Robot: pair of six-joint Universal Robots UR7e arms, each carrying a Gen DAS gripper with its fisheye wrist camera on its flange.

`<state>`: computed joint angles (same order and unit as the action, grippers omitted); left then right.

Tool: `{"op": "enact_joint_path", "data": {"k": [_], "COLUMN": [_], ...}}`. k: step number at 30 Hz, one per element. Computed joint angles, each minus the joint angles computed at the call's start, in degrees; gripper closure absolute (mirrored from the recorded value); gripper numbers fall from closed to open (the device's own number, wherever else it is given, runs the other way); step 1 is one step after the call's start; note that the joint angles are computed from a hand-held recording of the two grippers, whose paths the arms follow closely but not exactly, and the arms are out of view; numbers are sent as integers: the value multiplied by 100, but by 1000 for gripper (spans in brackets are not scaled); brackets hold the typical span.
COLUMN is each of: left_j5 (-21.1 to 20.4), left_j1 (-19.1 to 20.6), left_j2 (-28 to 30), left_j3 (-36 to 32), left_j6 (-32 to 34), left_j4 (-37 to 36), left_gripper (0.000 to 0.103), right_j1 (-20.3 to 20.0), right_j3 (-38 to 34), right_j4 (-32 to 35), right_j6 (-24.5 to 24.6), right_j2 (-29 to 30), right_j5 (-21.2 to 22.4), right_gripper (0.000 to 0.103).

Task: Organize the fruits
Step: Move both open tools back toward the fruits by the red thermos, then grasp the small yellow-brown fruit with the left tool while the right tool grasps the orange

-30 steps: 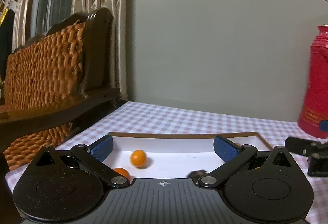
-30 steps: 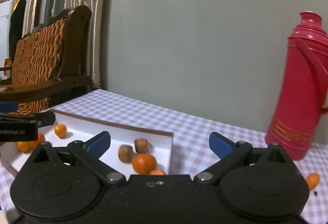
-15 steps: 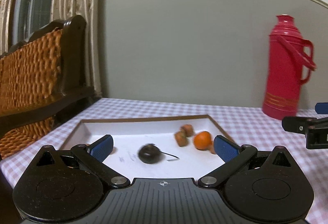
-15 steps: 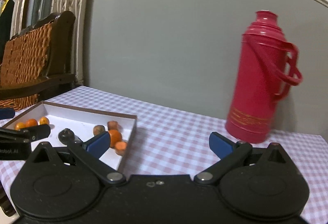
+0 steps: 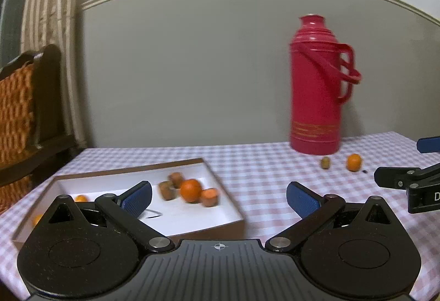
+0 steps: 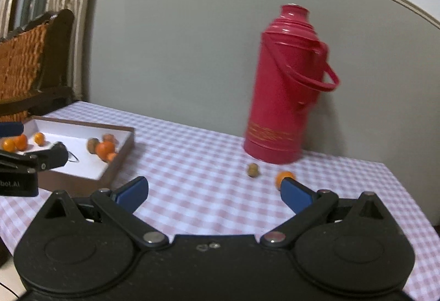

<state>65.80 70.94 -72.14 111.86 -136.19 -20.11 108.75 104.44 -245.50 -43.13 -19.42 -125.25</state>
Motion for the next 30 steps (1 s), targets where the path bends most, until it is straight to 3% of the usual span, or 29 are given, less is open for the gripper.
{"op": "enact_joint_path", "data": {"k": [9,12,19,25,30], "left_j5": [139,102,15,5,-93], "left_j1": [-197,-224,-247,-186,-180], "left_j2": [757,1093,1805,2271,2660], "left_j3": [-416,-736,-1490,-2063,-2531], "left_j6": [96,-53,-120,-162,-92], "left_j4": [-55,76,338,691,849], "left_gripper": [0,0,0,0,0], "right_j1": [-288,-425,-743,-950,-1134], "right_j3": [37,-25,-252,-639,-931], "right_j4": [-456,-431,31,332,811], "right_j6": [-317,-201,41,-152,-110], "right_j2": [-138,-212,-226,-132,-118], "right_j5": [-220,-185,-82,43,194], "right_gripper": [7,10,19,20,28]}}
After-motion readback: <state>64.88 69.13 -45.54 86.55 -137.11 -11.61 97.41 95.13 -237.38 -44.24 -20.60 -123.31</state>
